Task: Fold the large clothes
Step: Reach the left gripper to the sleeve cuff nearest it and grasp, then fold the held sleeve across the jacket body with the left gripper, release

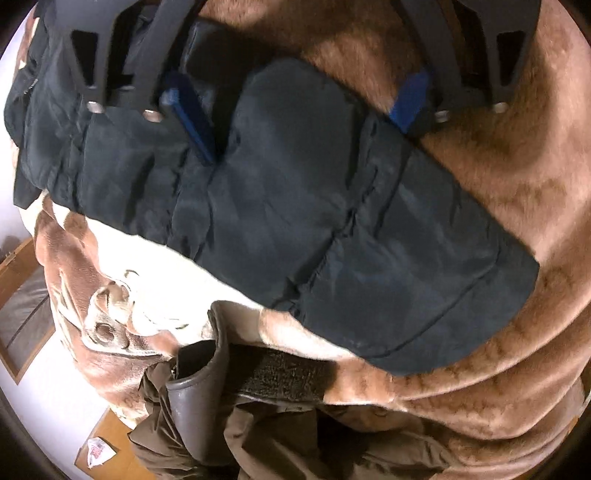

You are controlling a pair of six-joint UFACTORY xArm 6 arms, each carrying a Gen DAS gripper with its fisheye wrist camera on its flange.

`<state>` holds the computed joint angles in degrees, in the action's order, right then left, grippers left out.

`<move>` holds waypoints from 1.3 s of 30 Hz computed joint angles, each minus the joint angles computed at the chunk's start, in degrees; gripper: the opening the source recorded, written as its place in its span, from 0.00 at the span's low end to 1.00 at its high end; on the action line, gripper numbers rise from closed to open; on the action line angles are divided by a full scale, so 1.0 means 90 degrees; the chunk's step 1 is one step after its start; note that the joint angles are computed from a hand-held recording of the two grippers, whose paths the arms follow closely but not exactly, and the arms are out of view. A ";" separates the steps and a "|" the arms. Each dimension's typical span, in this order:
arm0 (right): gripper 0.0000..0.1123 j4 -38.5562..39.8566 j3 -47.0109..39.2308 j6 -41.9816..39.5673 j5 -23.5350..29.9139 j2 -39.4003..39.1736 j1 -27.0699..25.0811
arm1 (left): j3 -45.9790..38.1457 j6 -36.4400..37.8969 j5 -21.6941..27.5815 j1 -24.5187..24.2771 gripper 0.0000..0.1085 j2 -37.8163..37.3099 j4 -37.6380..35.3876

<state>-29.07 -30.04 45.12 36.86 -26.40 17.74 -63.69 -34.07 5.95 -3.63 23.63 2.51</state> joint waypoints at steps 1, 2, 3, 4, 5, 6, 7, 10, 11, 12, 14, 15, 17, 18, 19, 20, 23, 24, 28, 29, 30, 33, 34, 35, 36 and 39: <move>0.67 0.0024 0.0044 0.0005 0.0022 -0.0059 0.0009 | -0.0045 0.0032 0.0013 -0.0005 0.59 0.0004 0.0036; 0.63 0.0024 0.0064 0.0013 0.0044 -0.0091 0.0022 | -0.0070 0.0169 0.0040 -0.0014 0.45 -0.0020 -0.0055; 0.58 0.0030 0.0091 0.0011 0.0098 -0.0147 0.0041 | -0.0081 0.0562 0.0053 -0.0058 0.37 -0.0070 -0.0413; 0.57 0.0045 0.0122 0.0004 0.0149 -0.0208 0.0053 | -0.0079 0.0930 0.0078 -0.0103 0.27 -0.0152 -0.0758; 0.55 0.0055 0.0138 0.0009 0.0167 -0.0239 0.0065 | -0.0057 0.1052 0.0114 -0.0128 0.23 -0.0270 -0.0836; 0.54 0.0059 0.0193 0.0024 0.0203 -0.0344 0.0082 | -0.0026 0.1133 0.0116 -0.0150 0.22 -0.0389 -0.0866; 0.53 0.0035 0.0221 0.0061 0.0238 -0.0411 0.0101 | 0.0033 0.1314 0.0100 -0.0194 0.20 -0.0560 -0.1007; 0.51 0.0100 0.0326 0.0080 0.0337 -0.0669 0.0126 | 0.0229 0.2014 0.0030 -0.0353 0.19 -0.1161 -0.1598; 0.51 0.0158 0.0369 0.0077 0.0359 -0.0771 0.0116 | 0.0317 0.2387 -0.0025 -0.0426 0.19 -0.1392 -0.1911; 0.51 0.0224 0.0415 0.0068 0.0368 -0.0871 0.0100 | 0.0380 0.2796 -0.0075 -0.0544 0.19 -0.1650 -0.2221; 0.51 0.0366 0.0491 0.0037 0.0379 -0.1048 0.0067 | 0.0358 0.3331 -0.0030 -0.0766 0.19 -0.2004 -0.2599; 0.51 0.0401 0.0535 0.0043 0.0378 -0.1151 0.0051 | 0.0334 0.3607 0.0021 -0.0894 0.19 -0.2179 -0.2797; 0.51 0.0496 0.0631 0.0009 0.0379 -0.1396 0.0031 | 0.0282 0.4281 0.0125 -0.1182 0.19 -0.2493 -0.3331; 0.51 0.0521 0.0676 0.0008 0.0377 -0.1507 0.0025 | 0.0221 0.4506 0.0199 -0.1337 0.19 -0.2606 -0.3449; 0.51 0.0538 0.0749 0.0030 0.0390 -0.1680 0.0009 | 0.0165 0.4658 0.0272 -0.1489 0.19 -0.2697 -0.3492; 0.51 0.0584 0.0806 0.0033 0.0371 -0.1800 -0.0029 | 0.0065 0.4900 0.0367 -0.1676 0.19 -0.2748 -0.3643; 0.51 0.0898 0.1079 -0.0060 0.0284 -0.2290 -0.0208 | -0.0242 0.5516 0.0635 -0.2180 0.19 -0.2688 -0.4124; 0.51 0.1013 0.1183 -0.0122 0.0278 -0.2474 -0.0282 | -0.0361 0.5649 0.0706 -0.2353 0.19 -0.2596 -0.4200; 0.51 0.1411 0.1491 -0.0406 0.0371 -0.3041 -0.0556 | -0.0923 0.5901 0.1115 -0.2898 0.19 -0.1961 -0.4418; 0.51 0.1471 0.1548 -0.0429 0.0405 -0.3148 -0.0581 | -0.1092 0.5958 0.1220 -0.3006 0.19 -0.1747 -0.4465; 0.51 0.1552 0.1613 -0.0489 0.0440 -0.3268 -0.0642 | -0.1289 0.6004 0.1328 -0.3097 0.19 -0.1498 -0.4490; 0.51 0.1600 0.1745 -0.0554 0.0593 -0.3509 -0.0778 | -0.1854 0.5809 0.1620 -0.3399 0.19 -0.0795 -0.4373; 0.51 0.1696 0.1788 -0.0628 0.0589 -0.3546 -0.0836 | -0.2013 0.5719 0.1718 -0.3463 0.24 -0.0563 -0.4295; 0.51 0.1747 0.1825 -0.0680 0.0591 -0.3583 -0.0879 | -0.2138 0.5653 0.1827 -0.3560 0.32 -0.0381 -0.4284; 0.51 0.1783 0.1859 -0.0731 0.0601 -0.3614 -0.0921 | -0.2378 0.5581 0.2033 -0.3618 0.38 -0.0123 -0.4257; 0.51 0.1823 0.1900 -0.0797 0.0521 -0.3561 -0.1009 | -0.2707 0.5638 0.2301 -0.3828 0.60 0.0270 -0.4451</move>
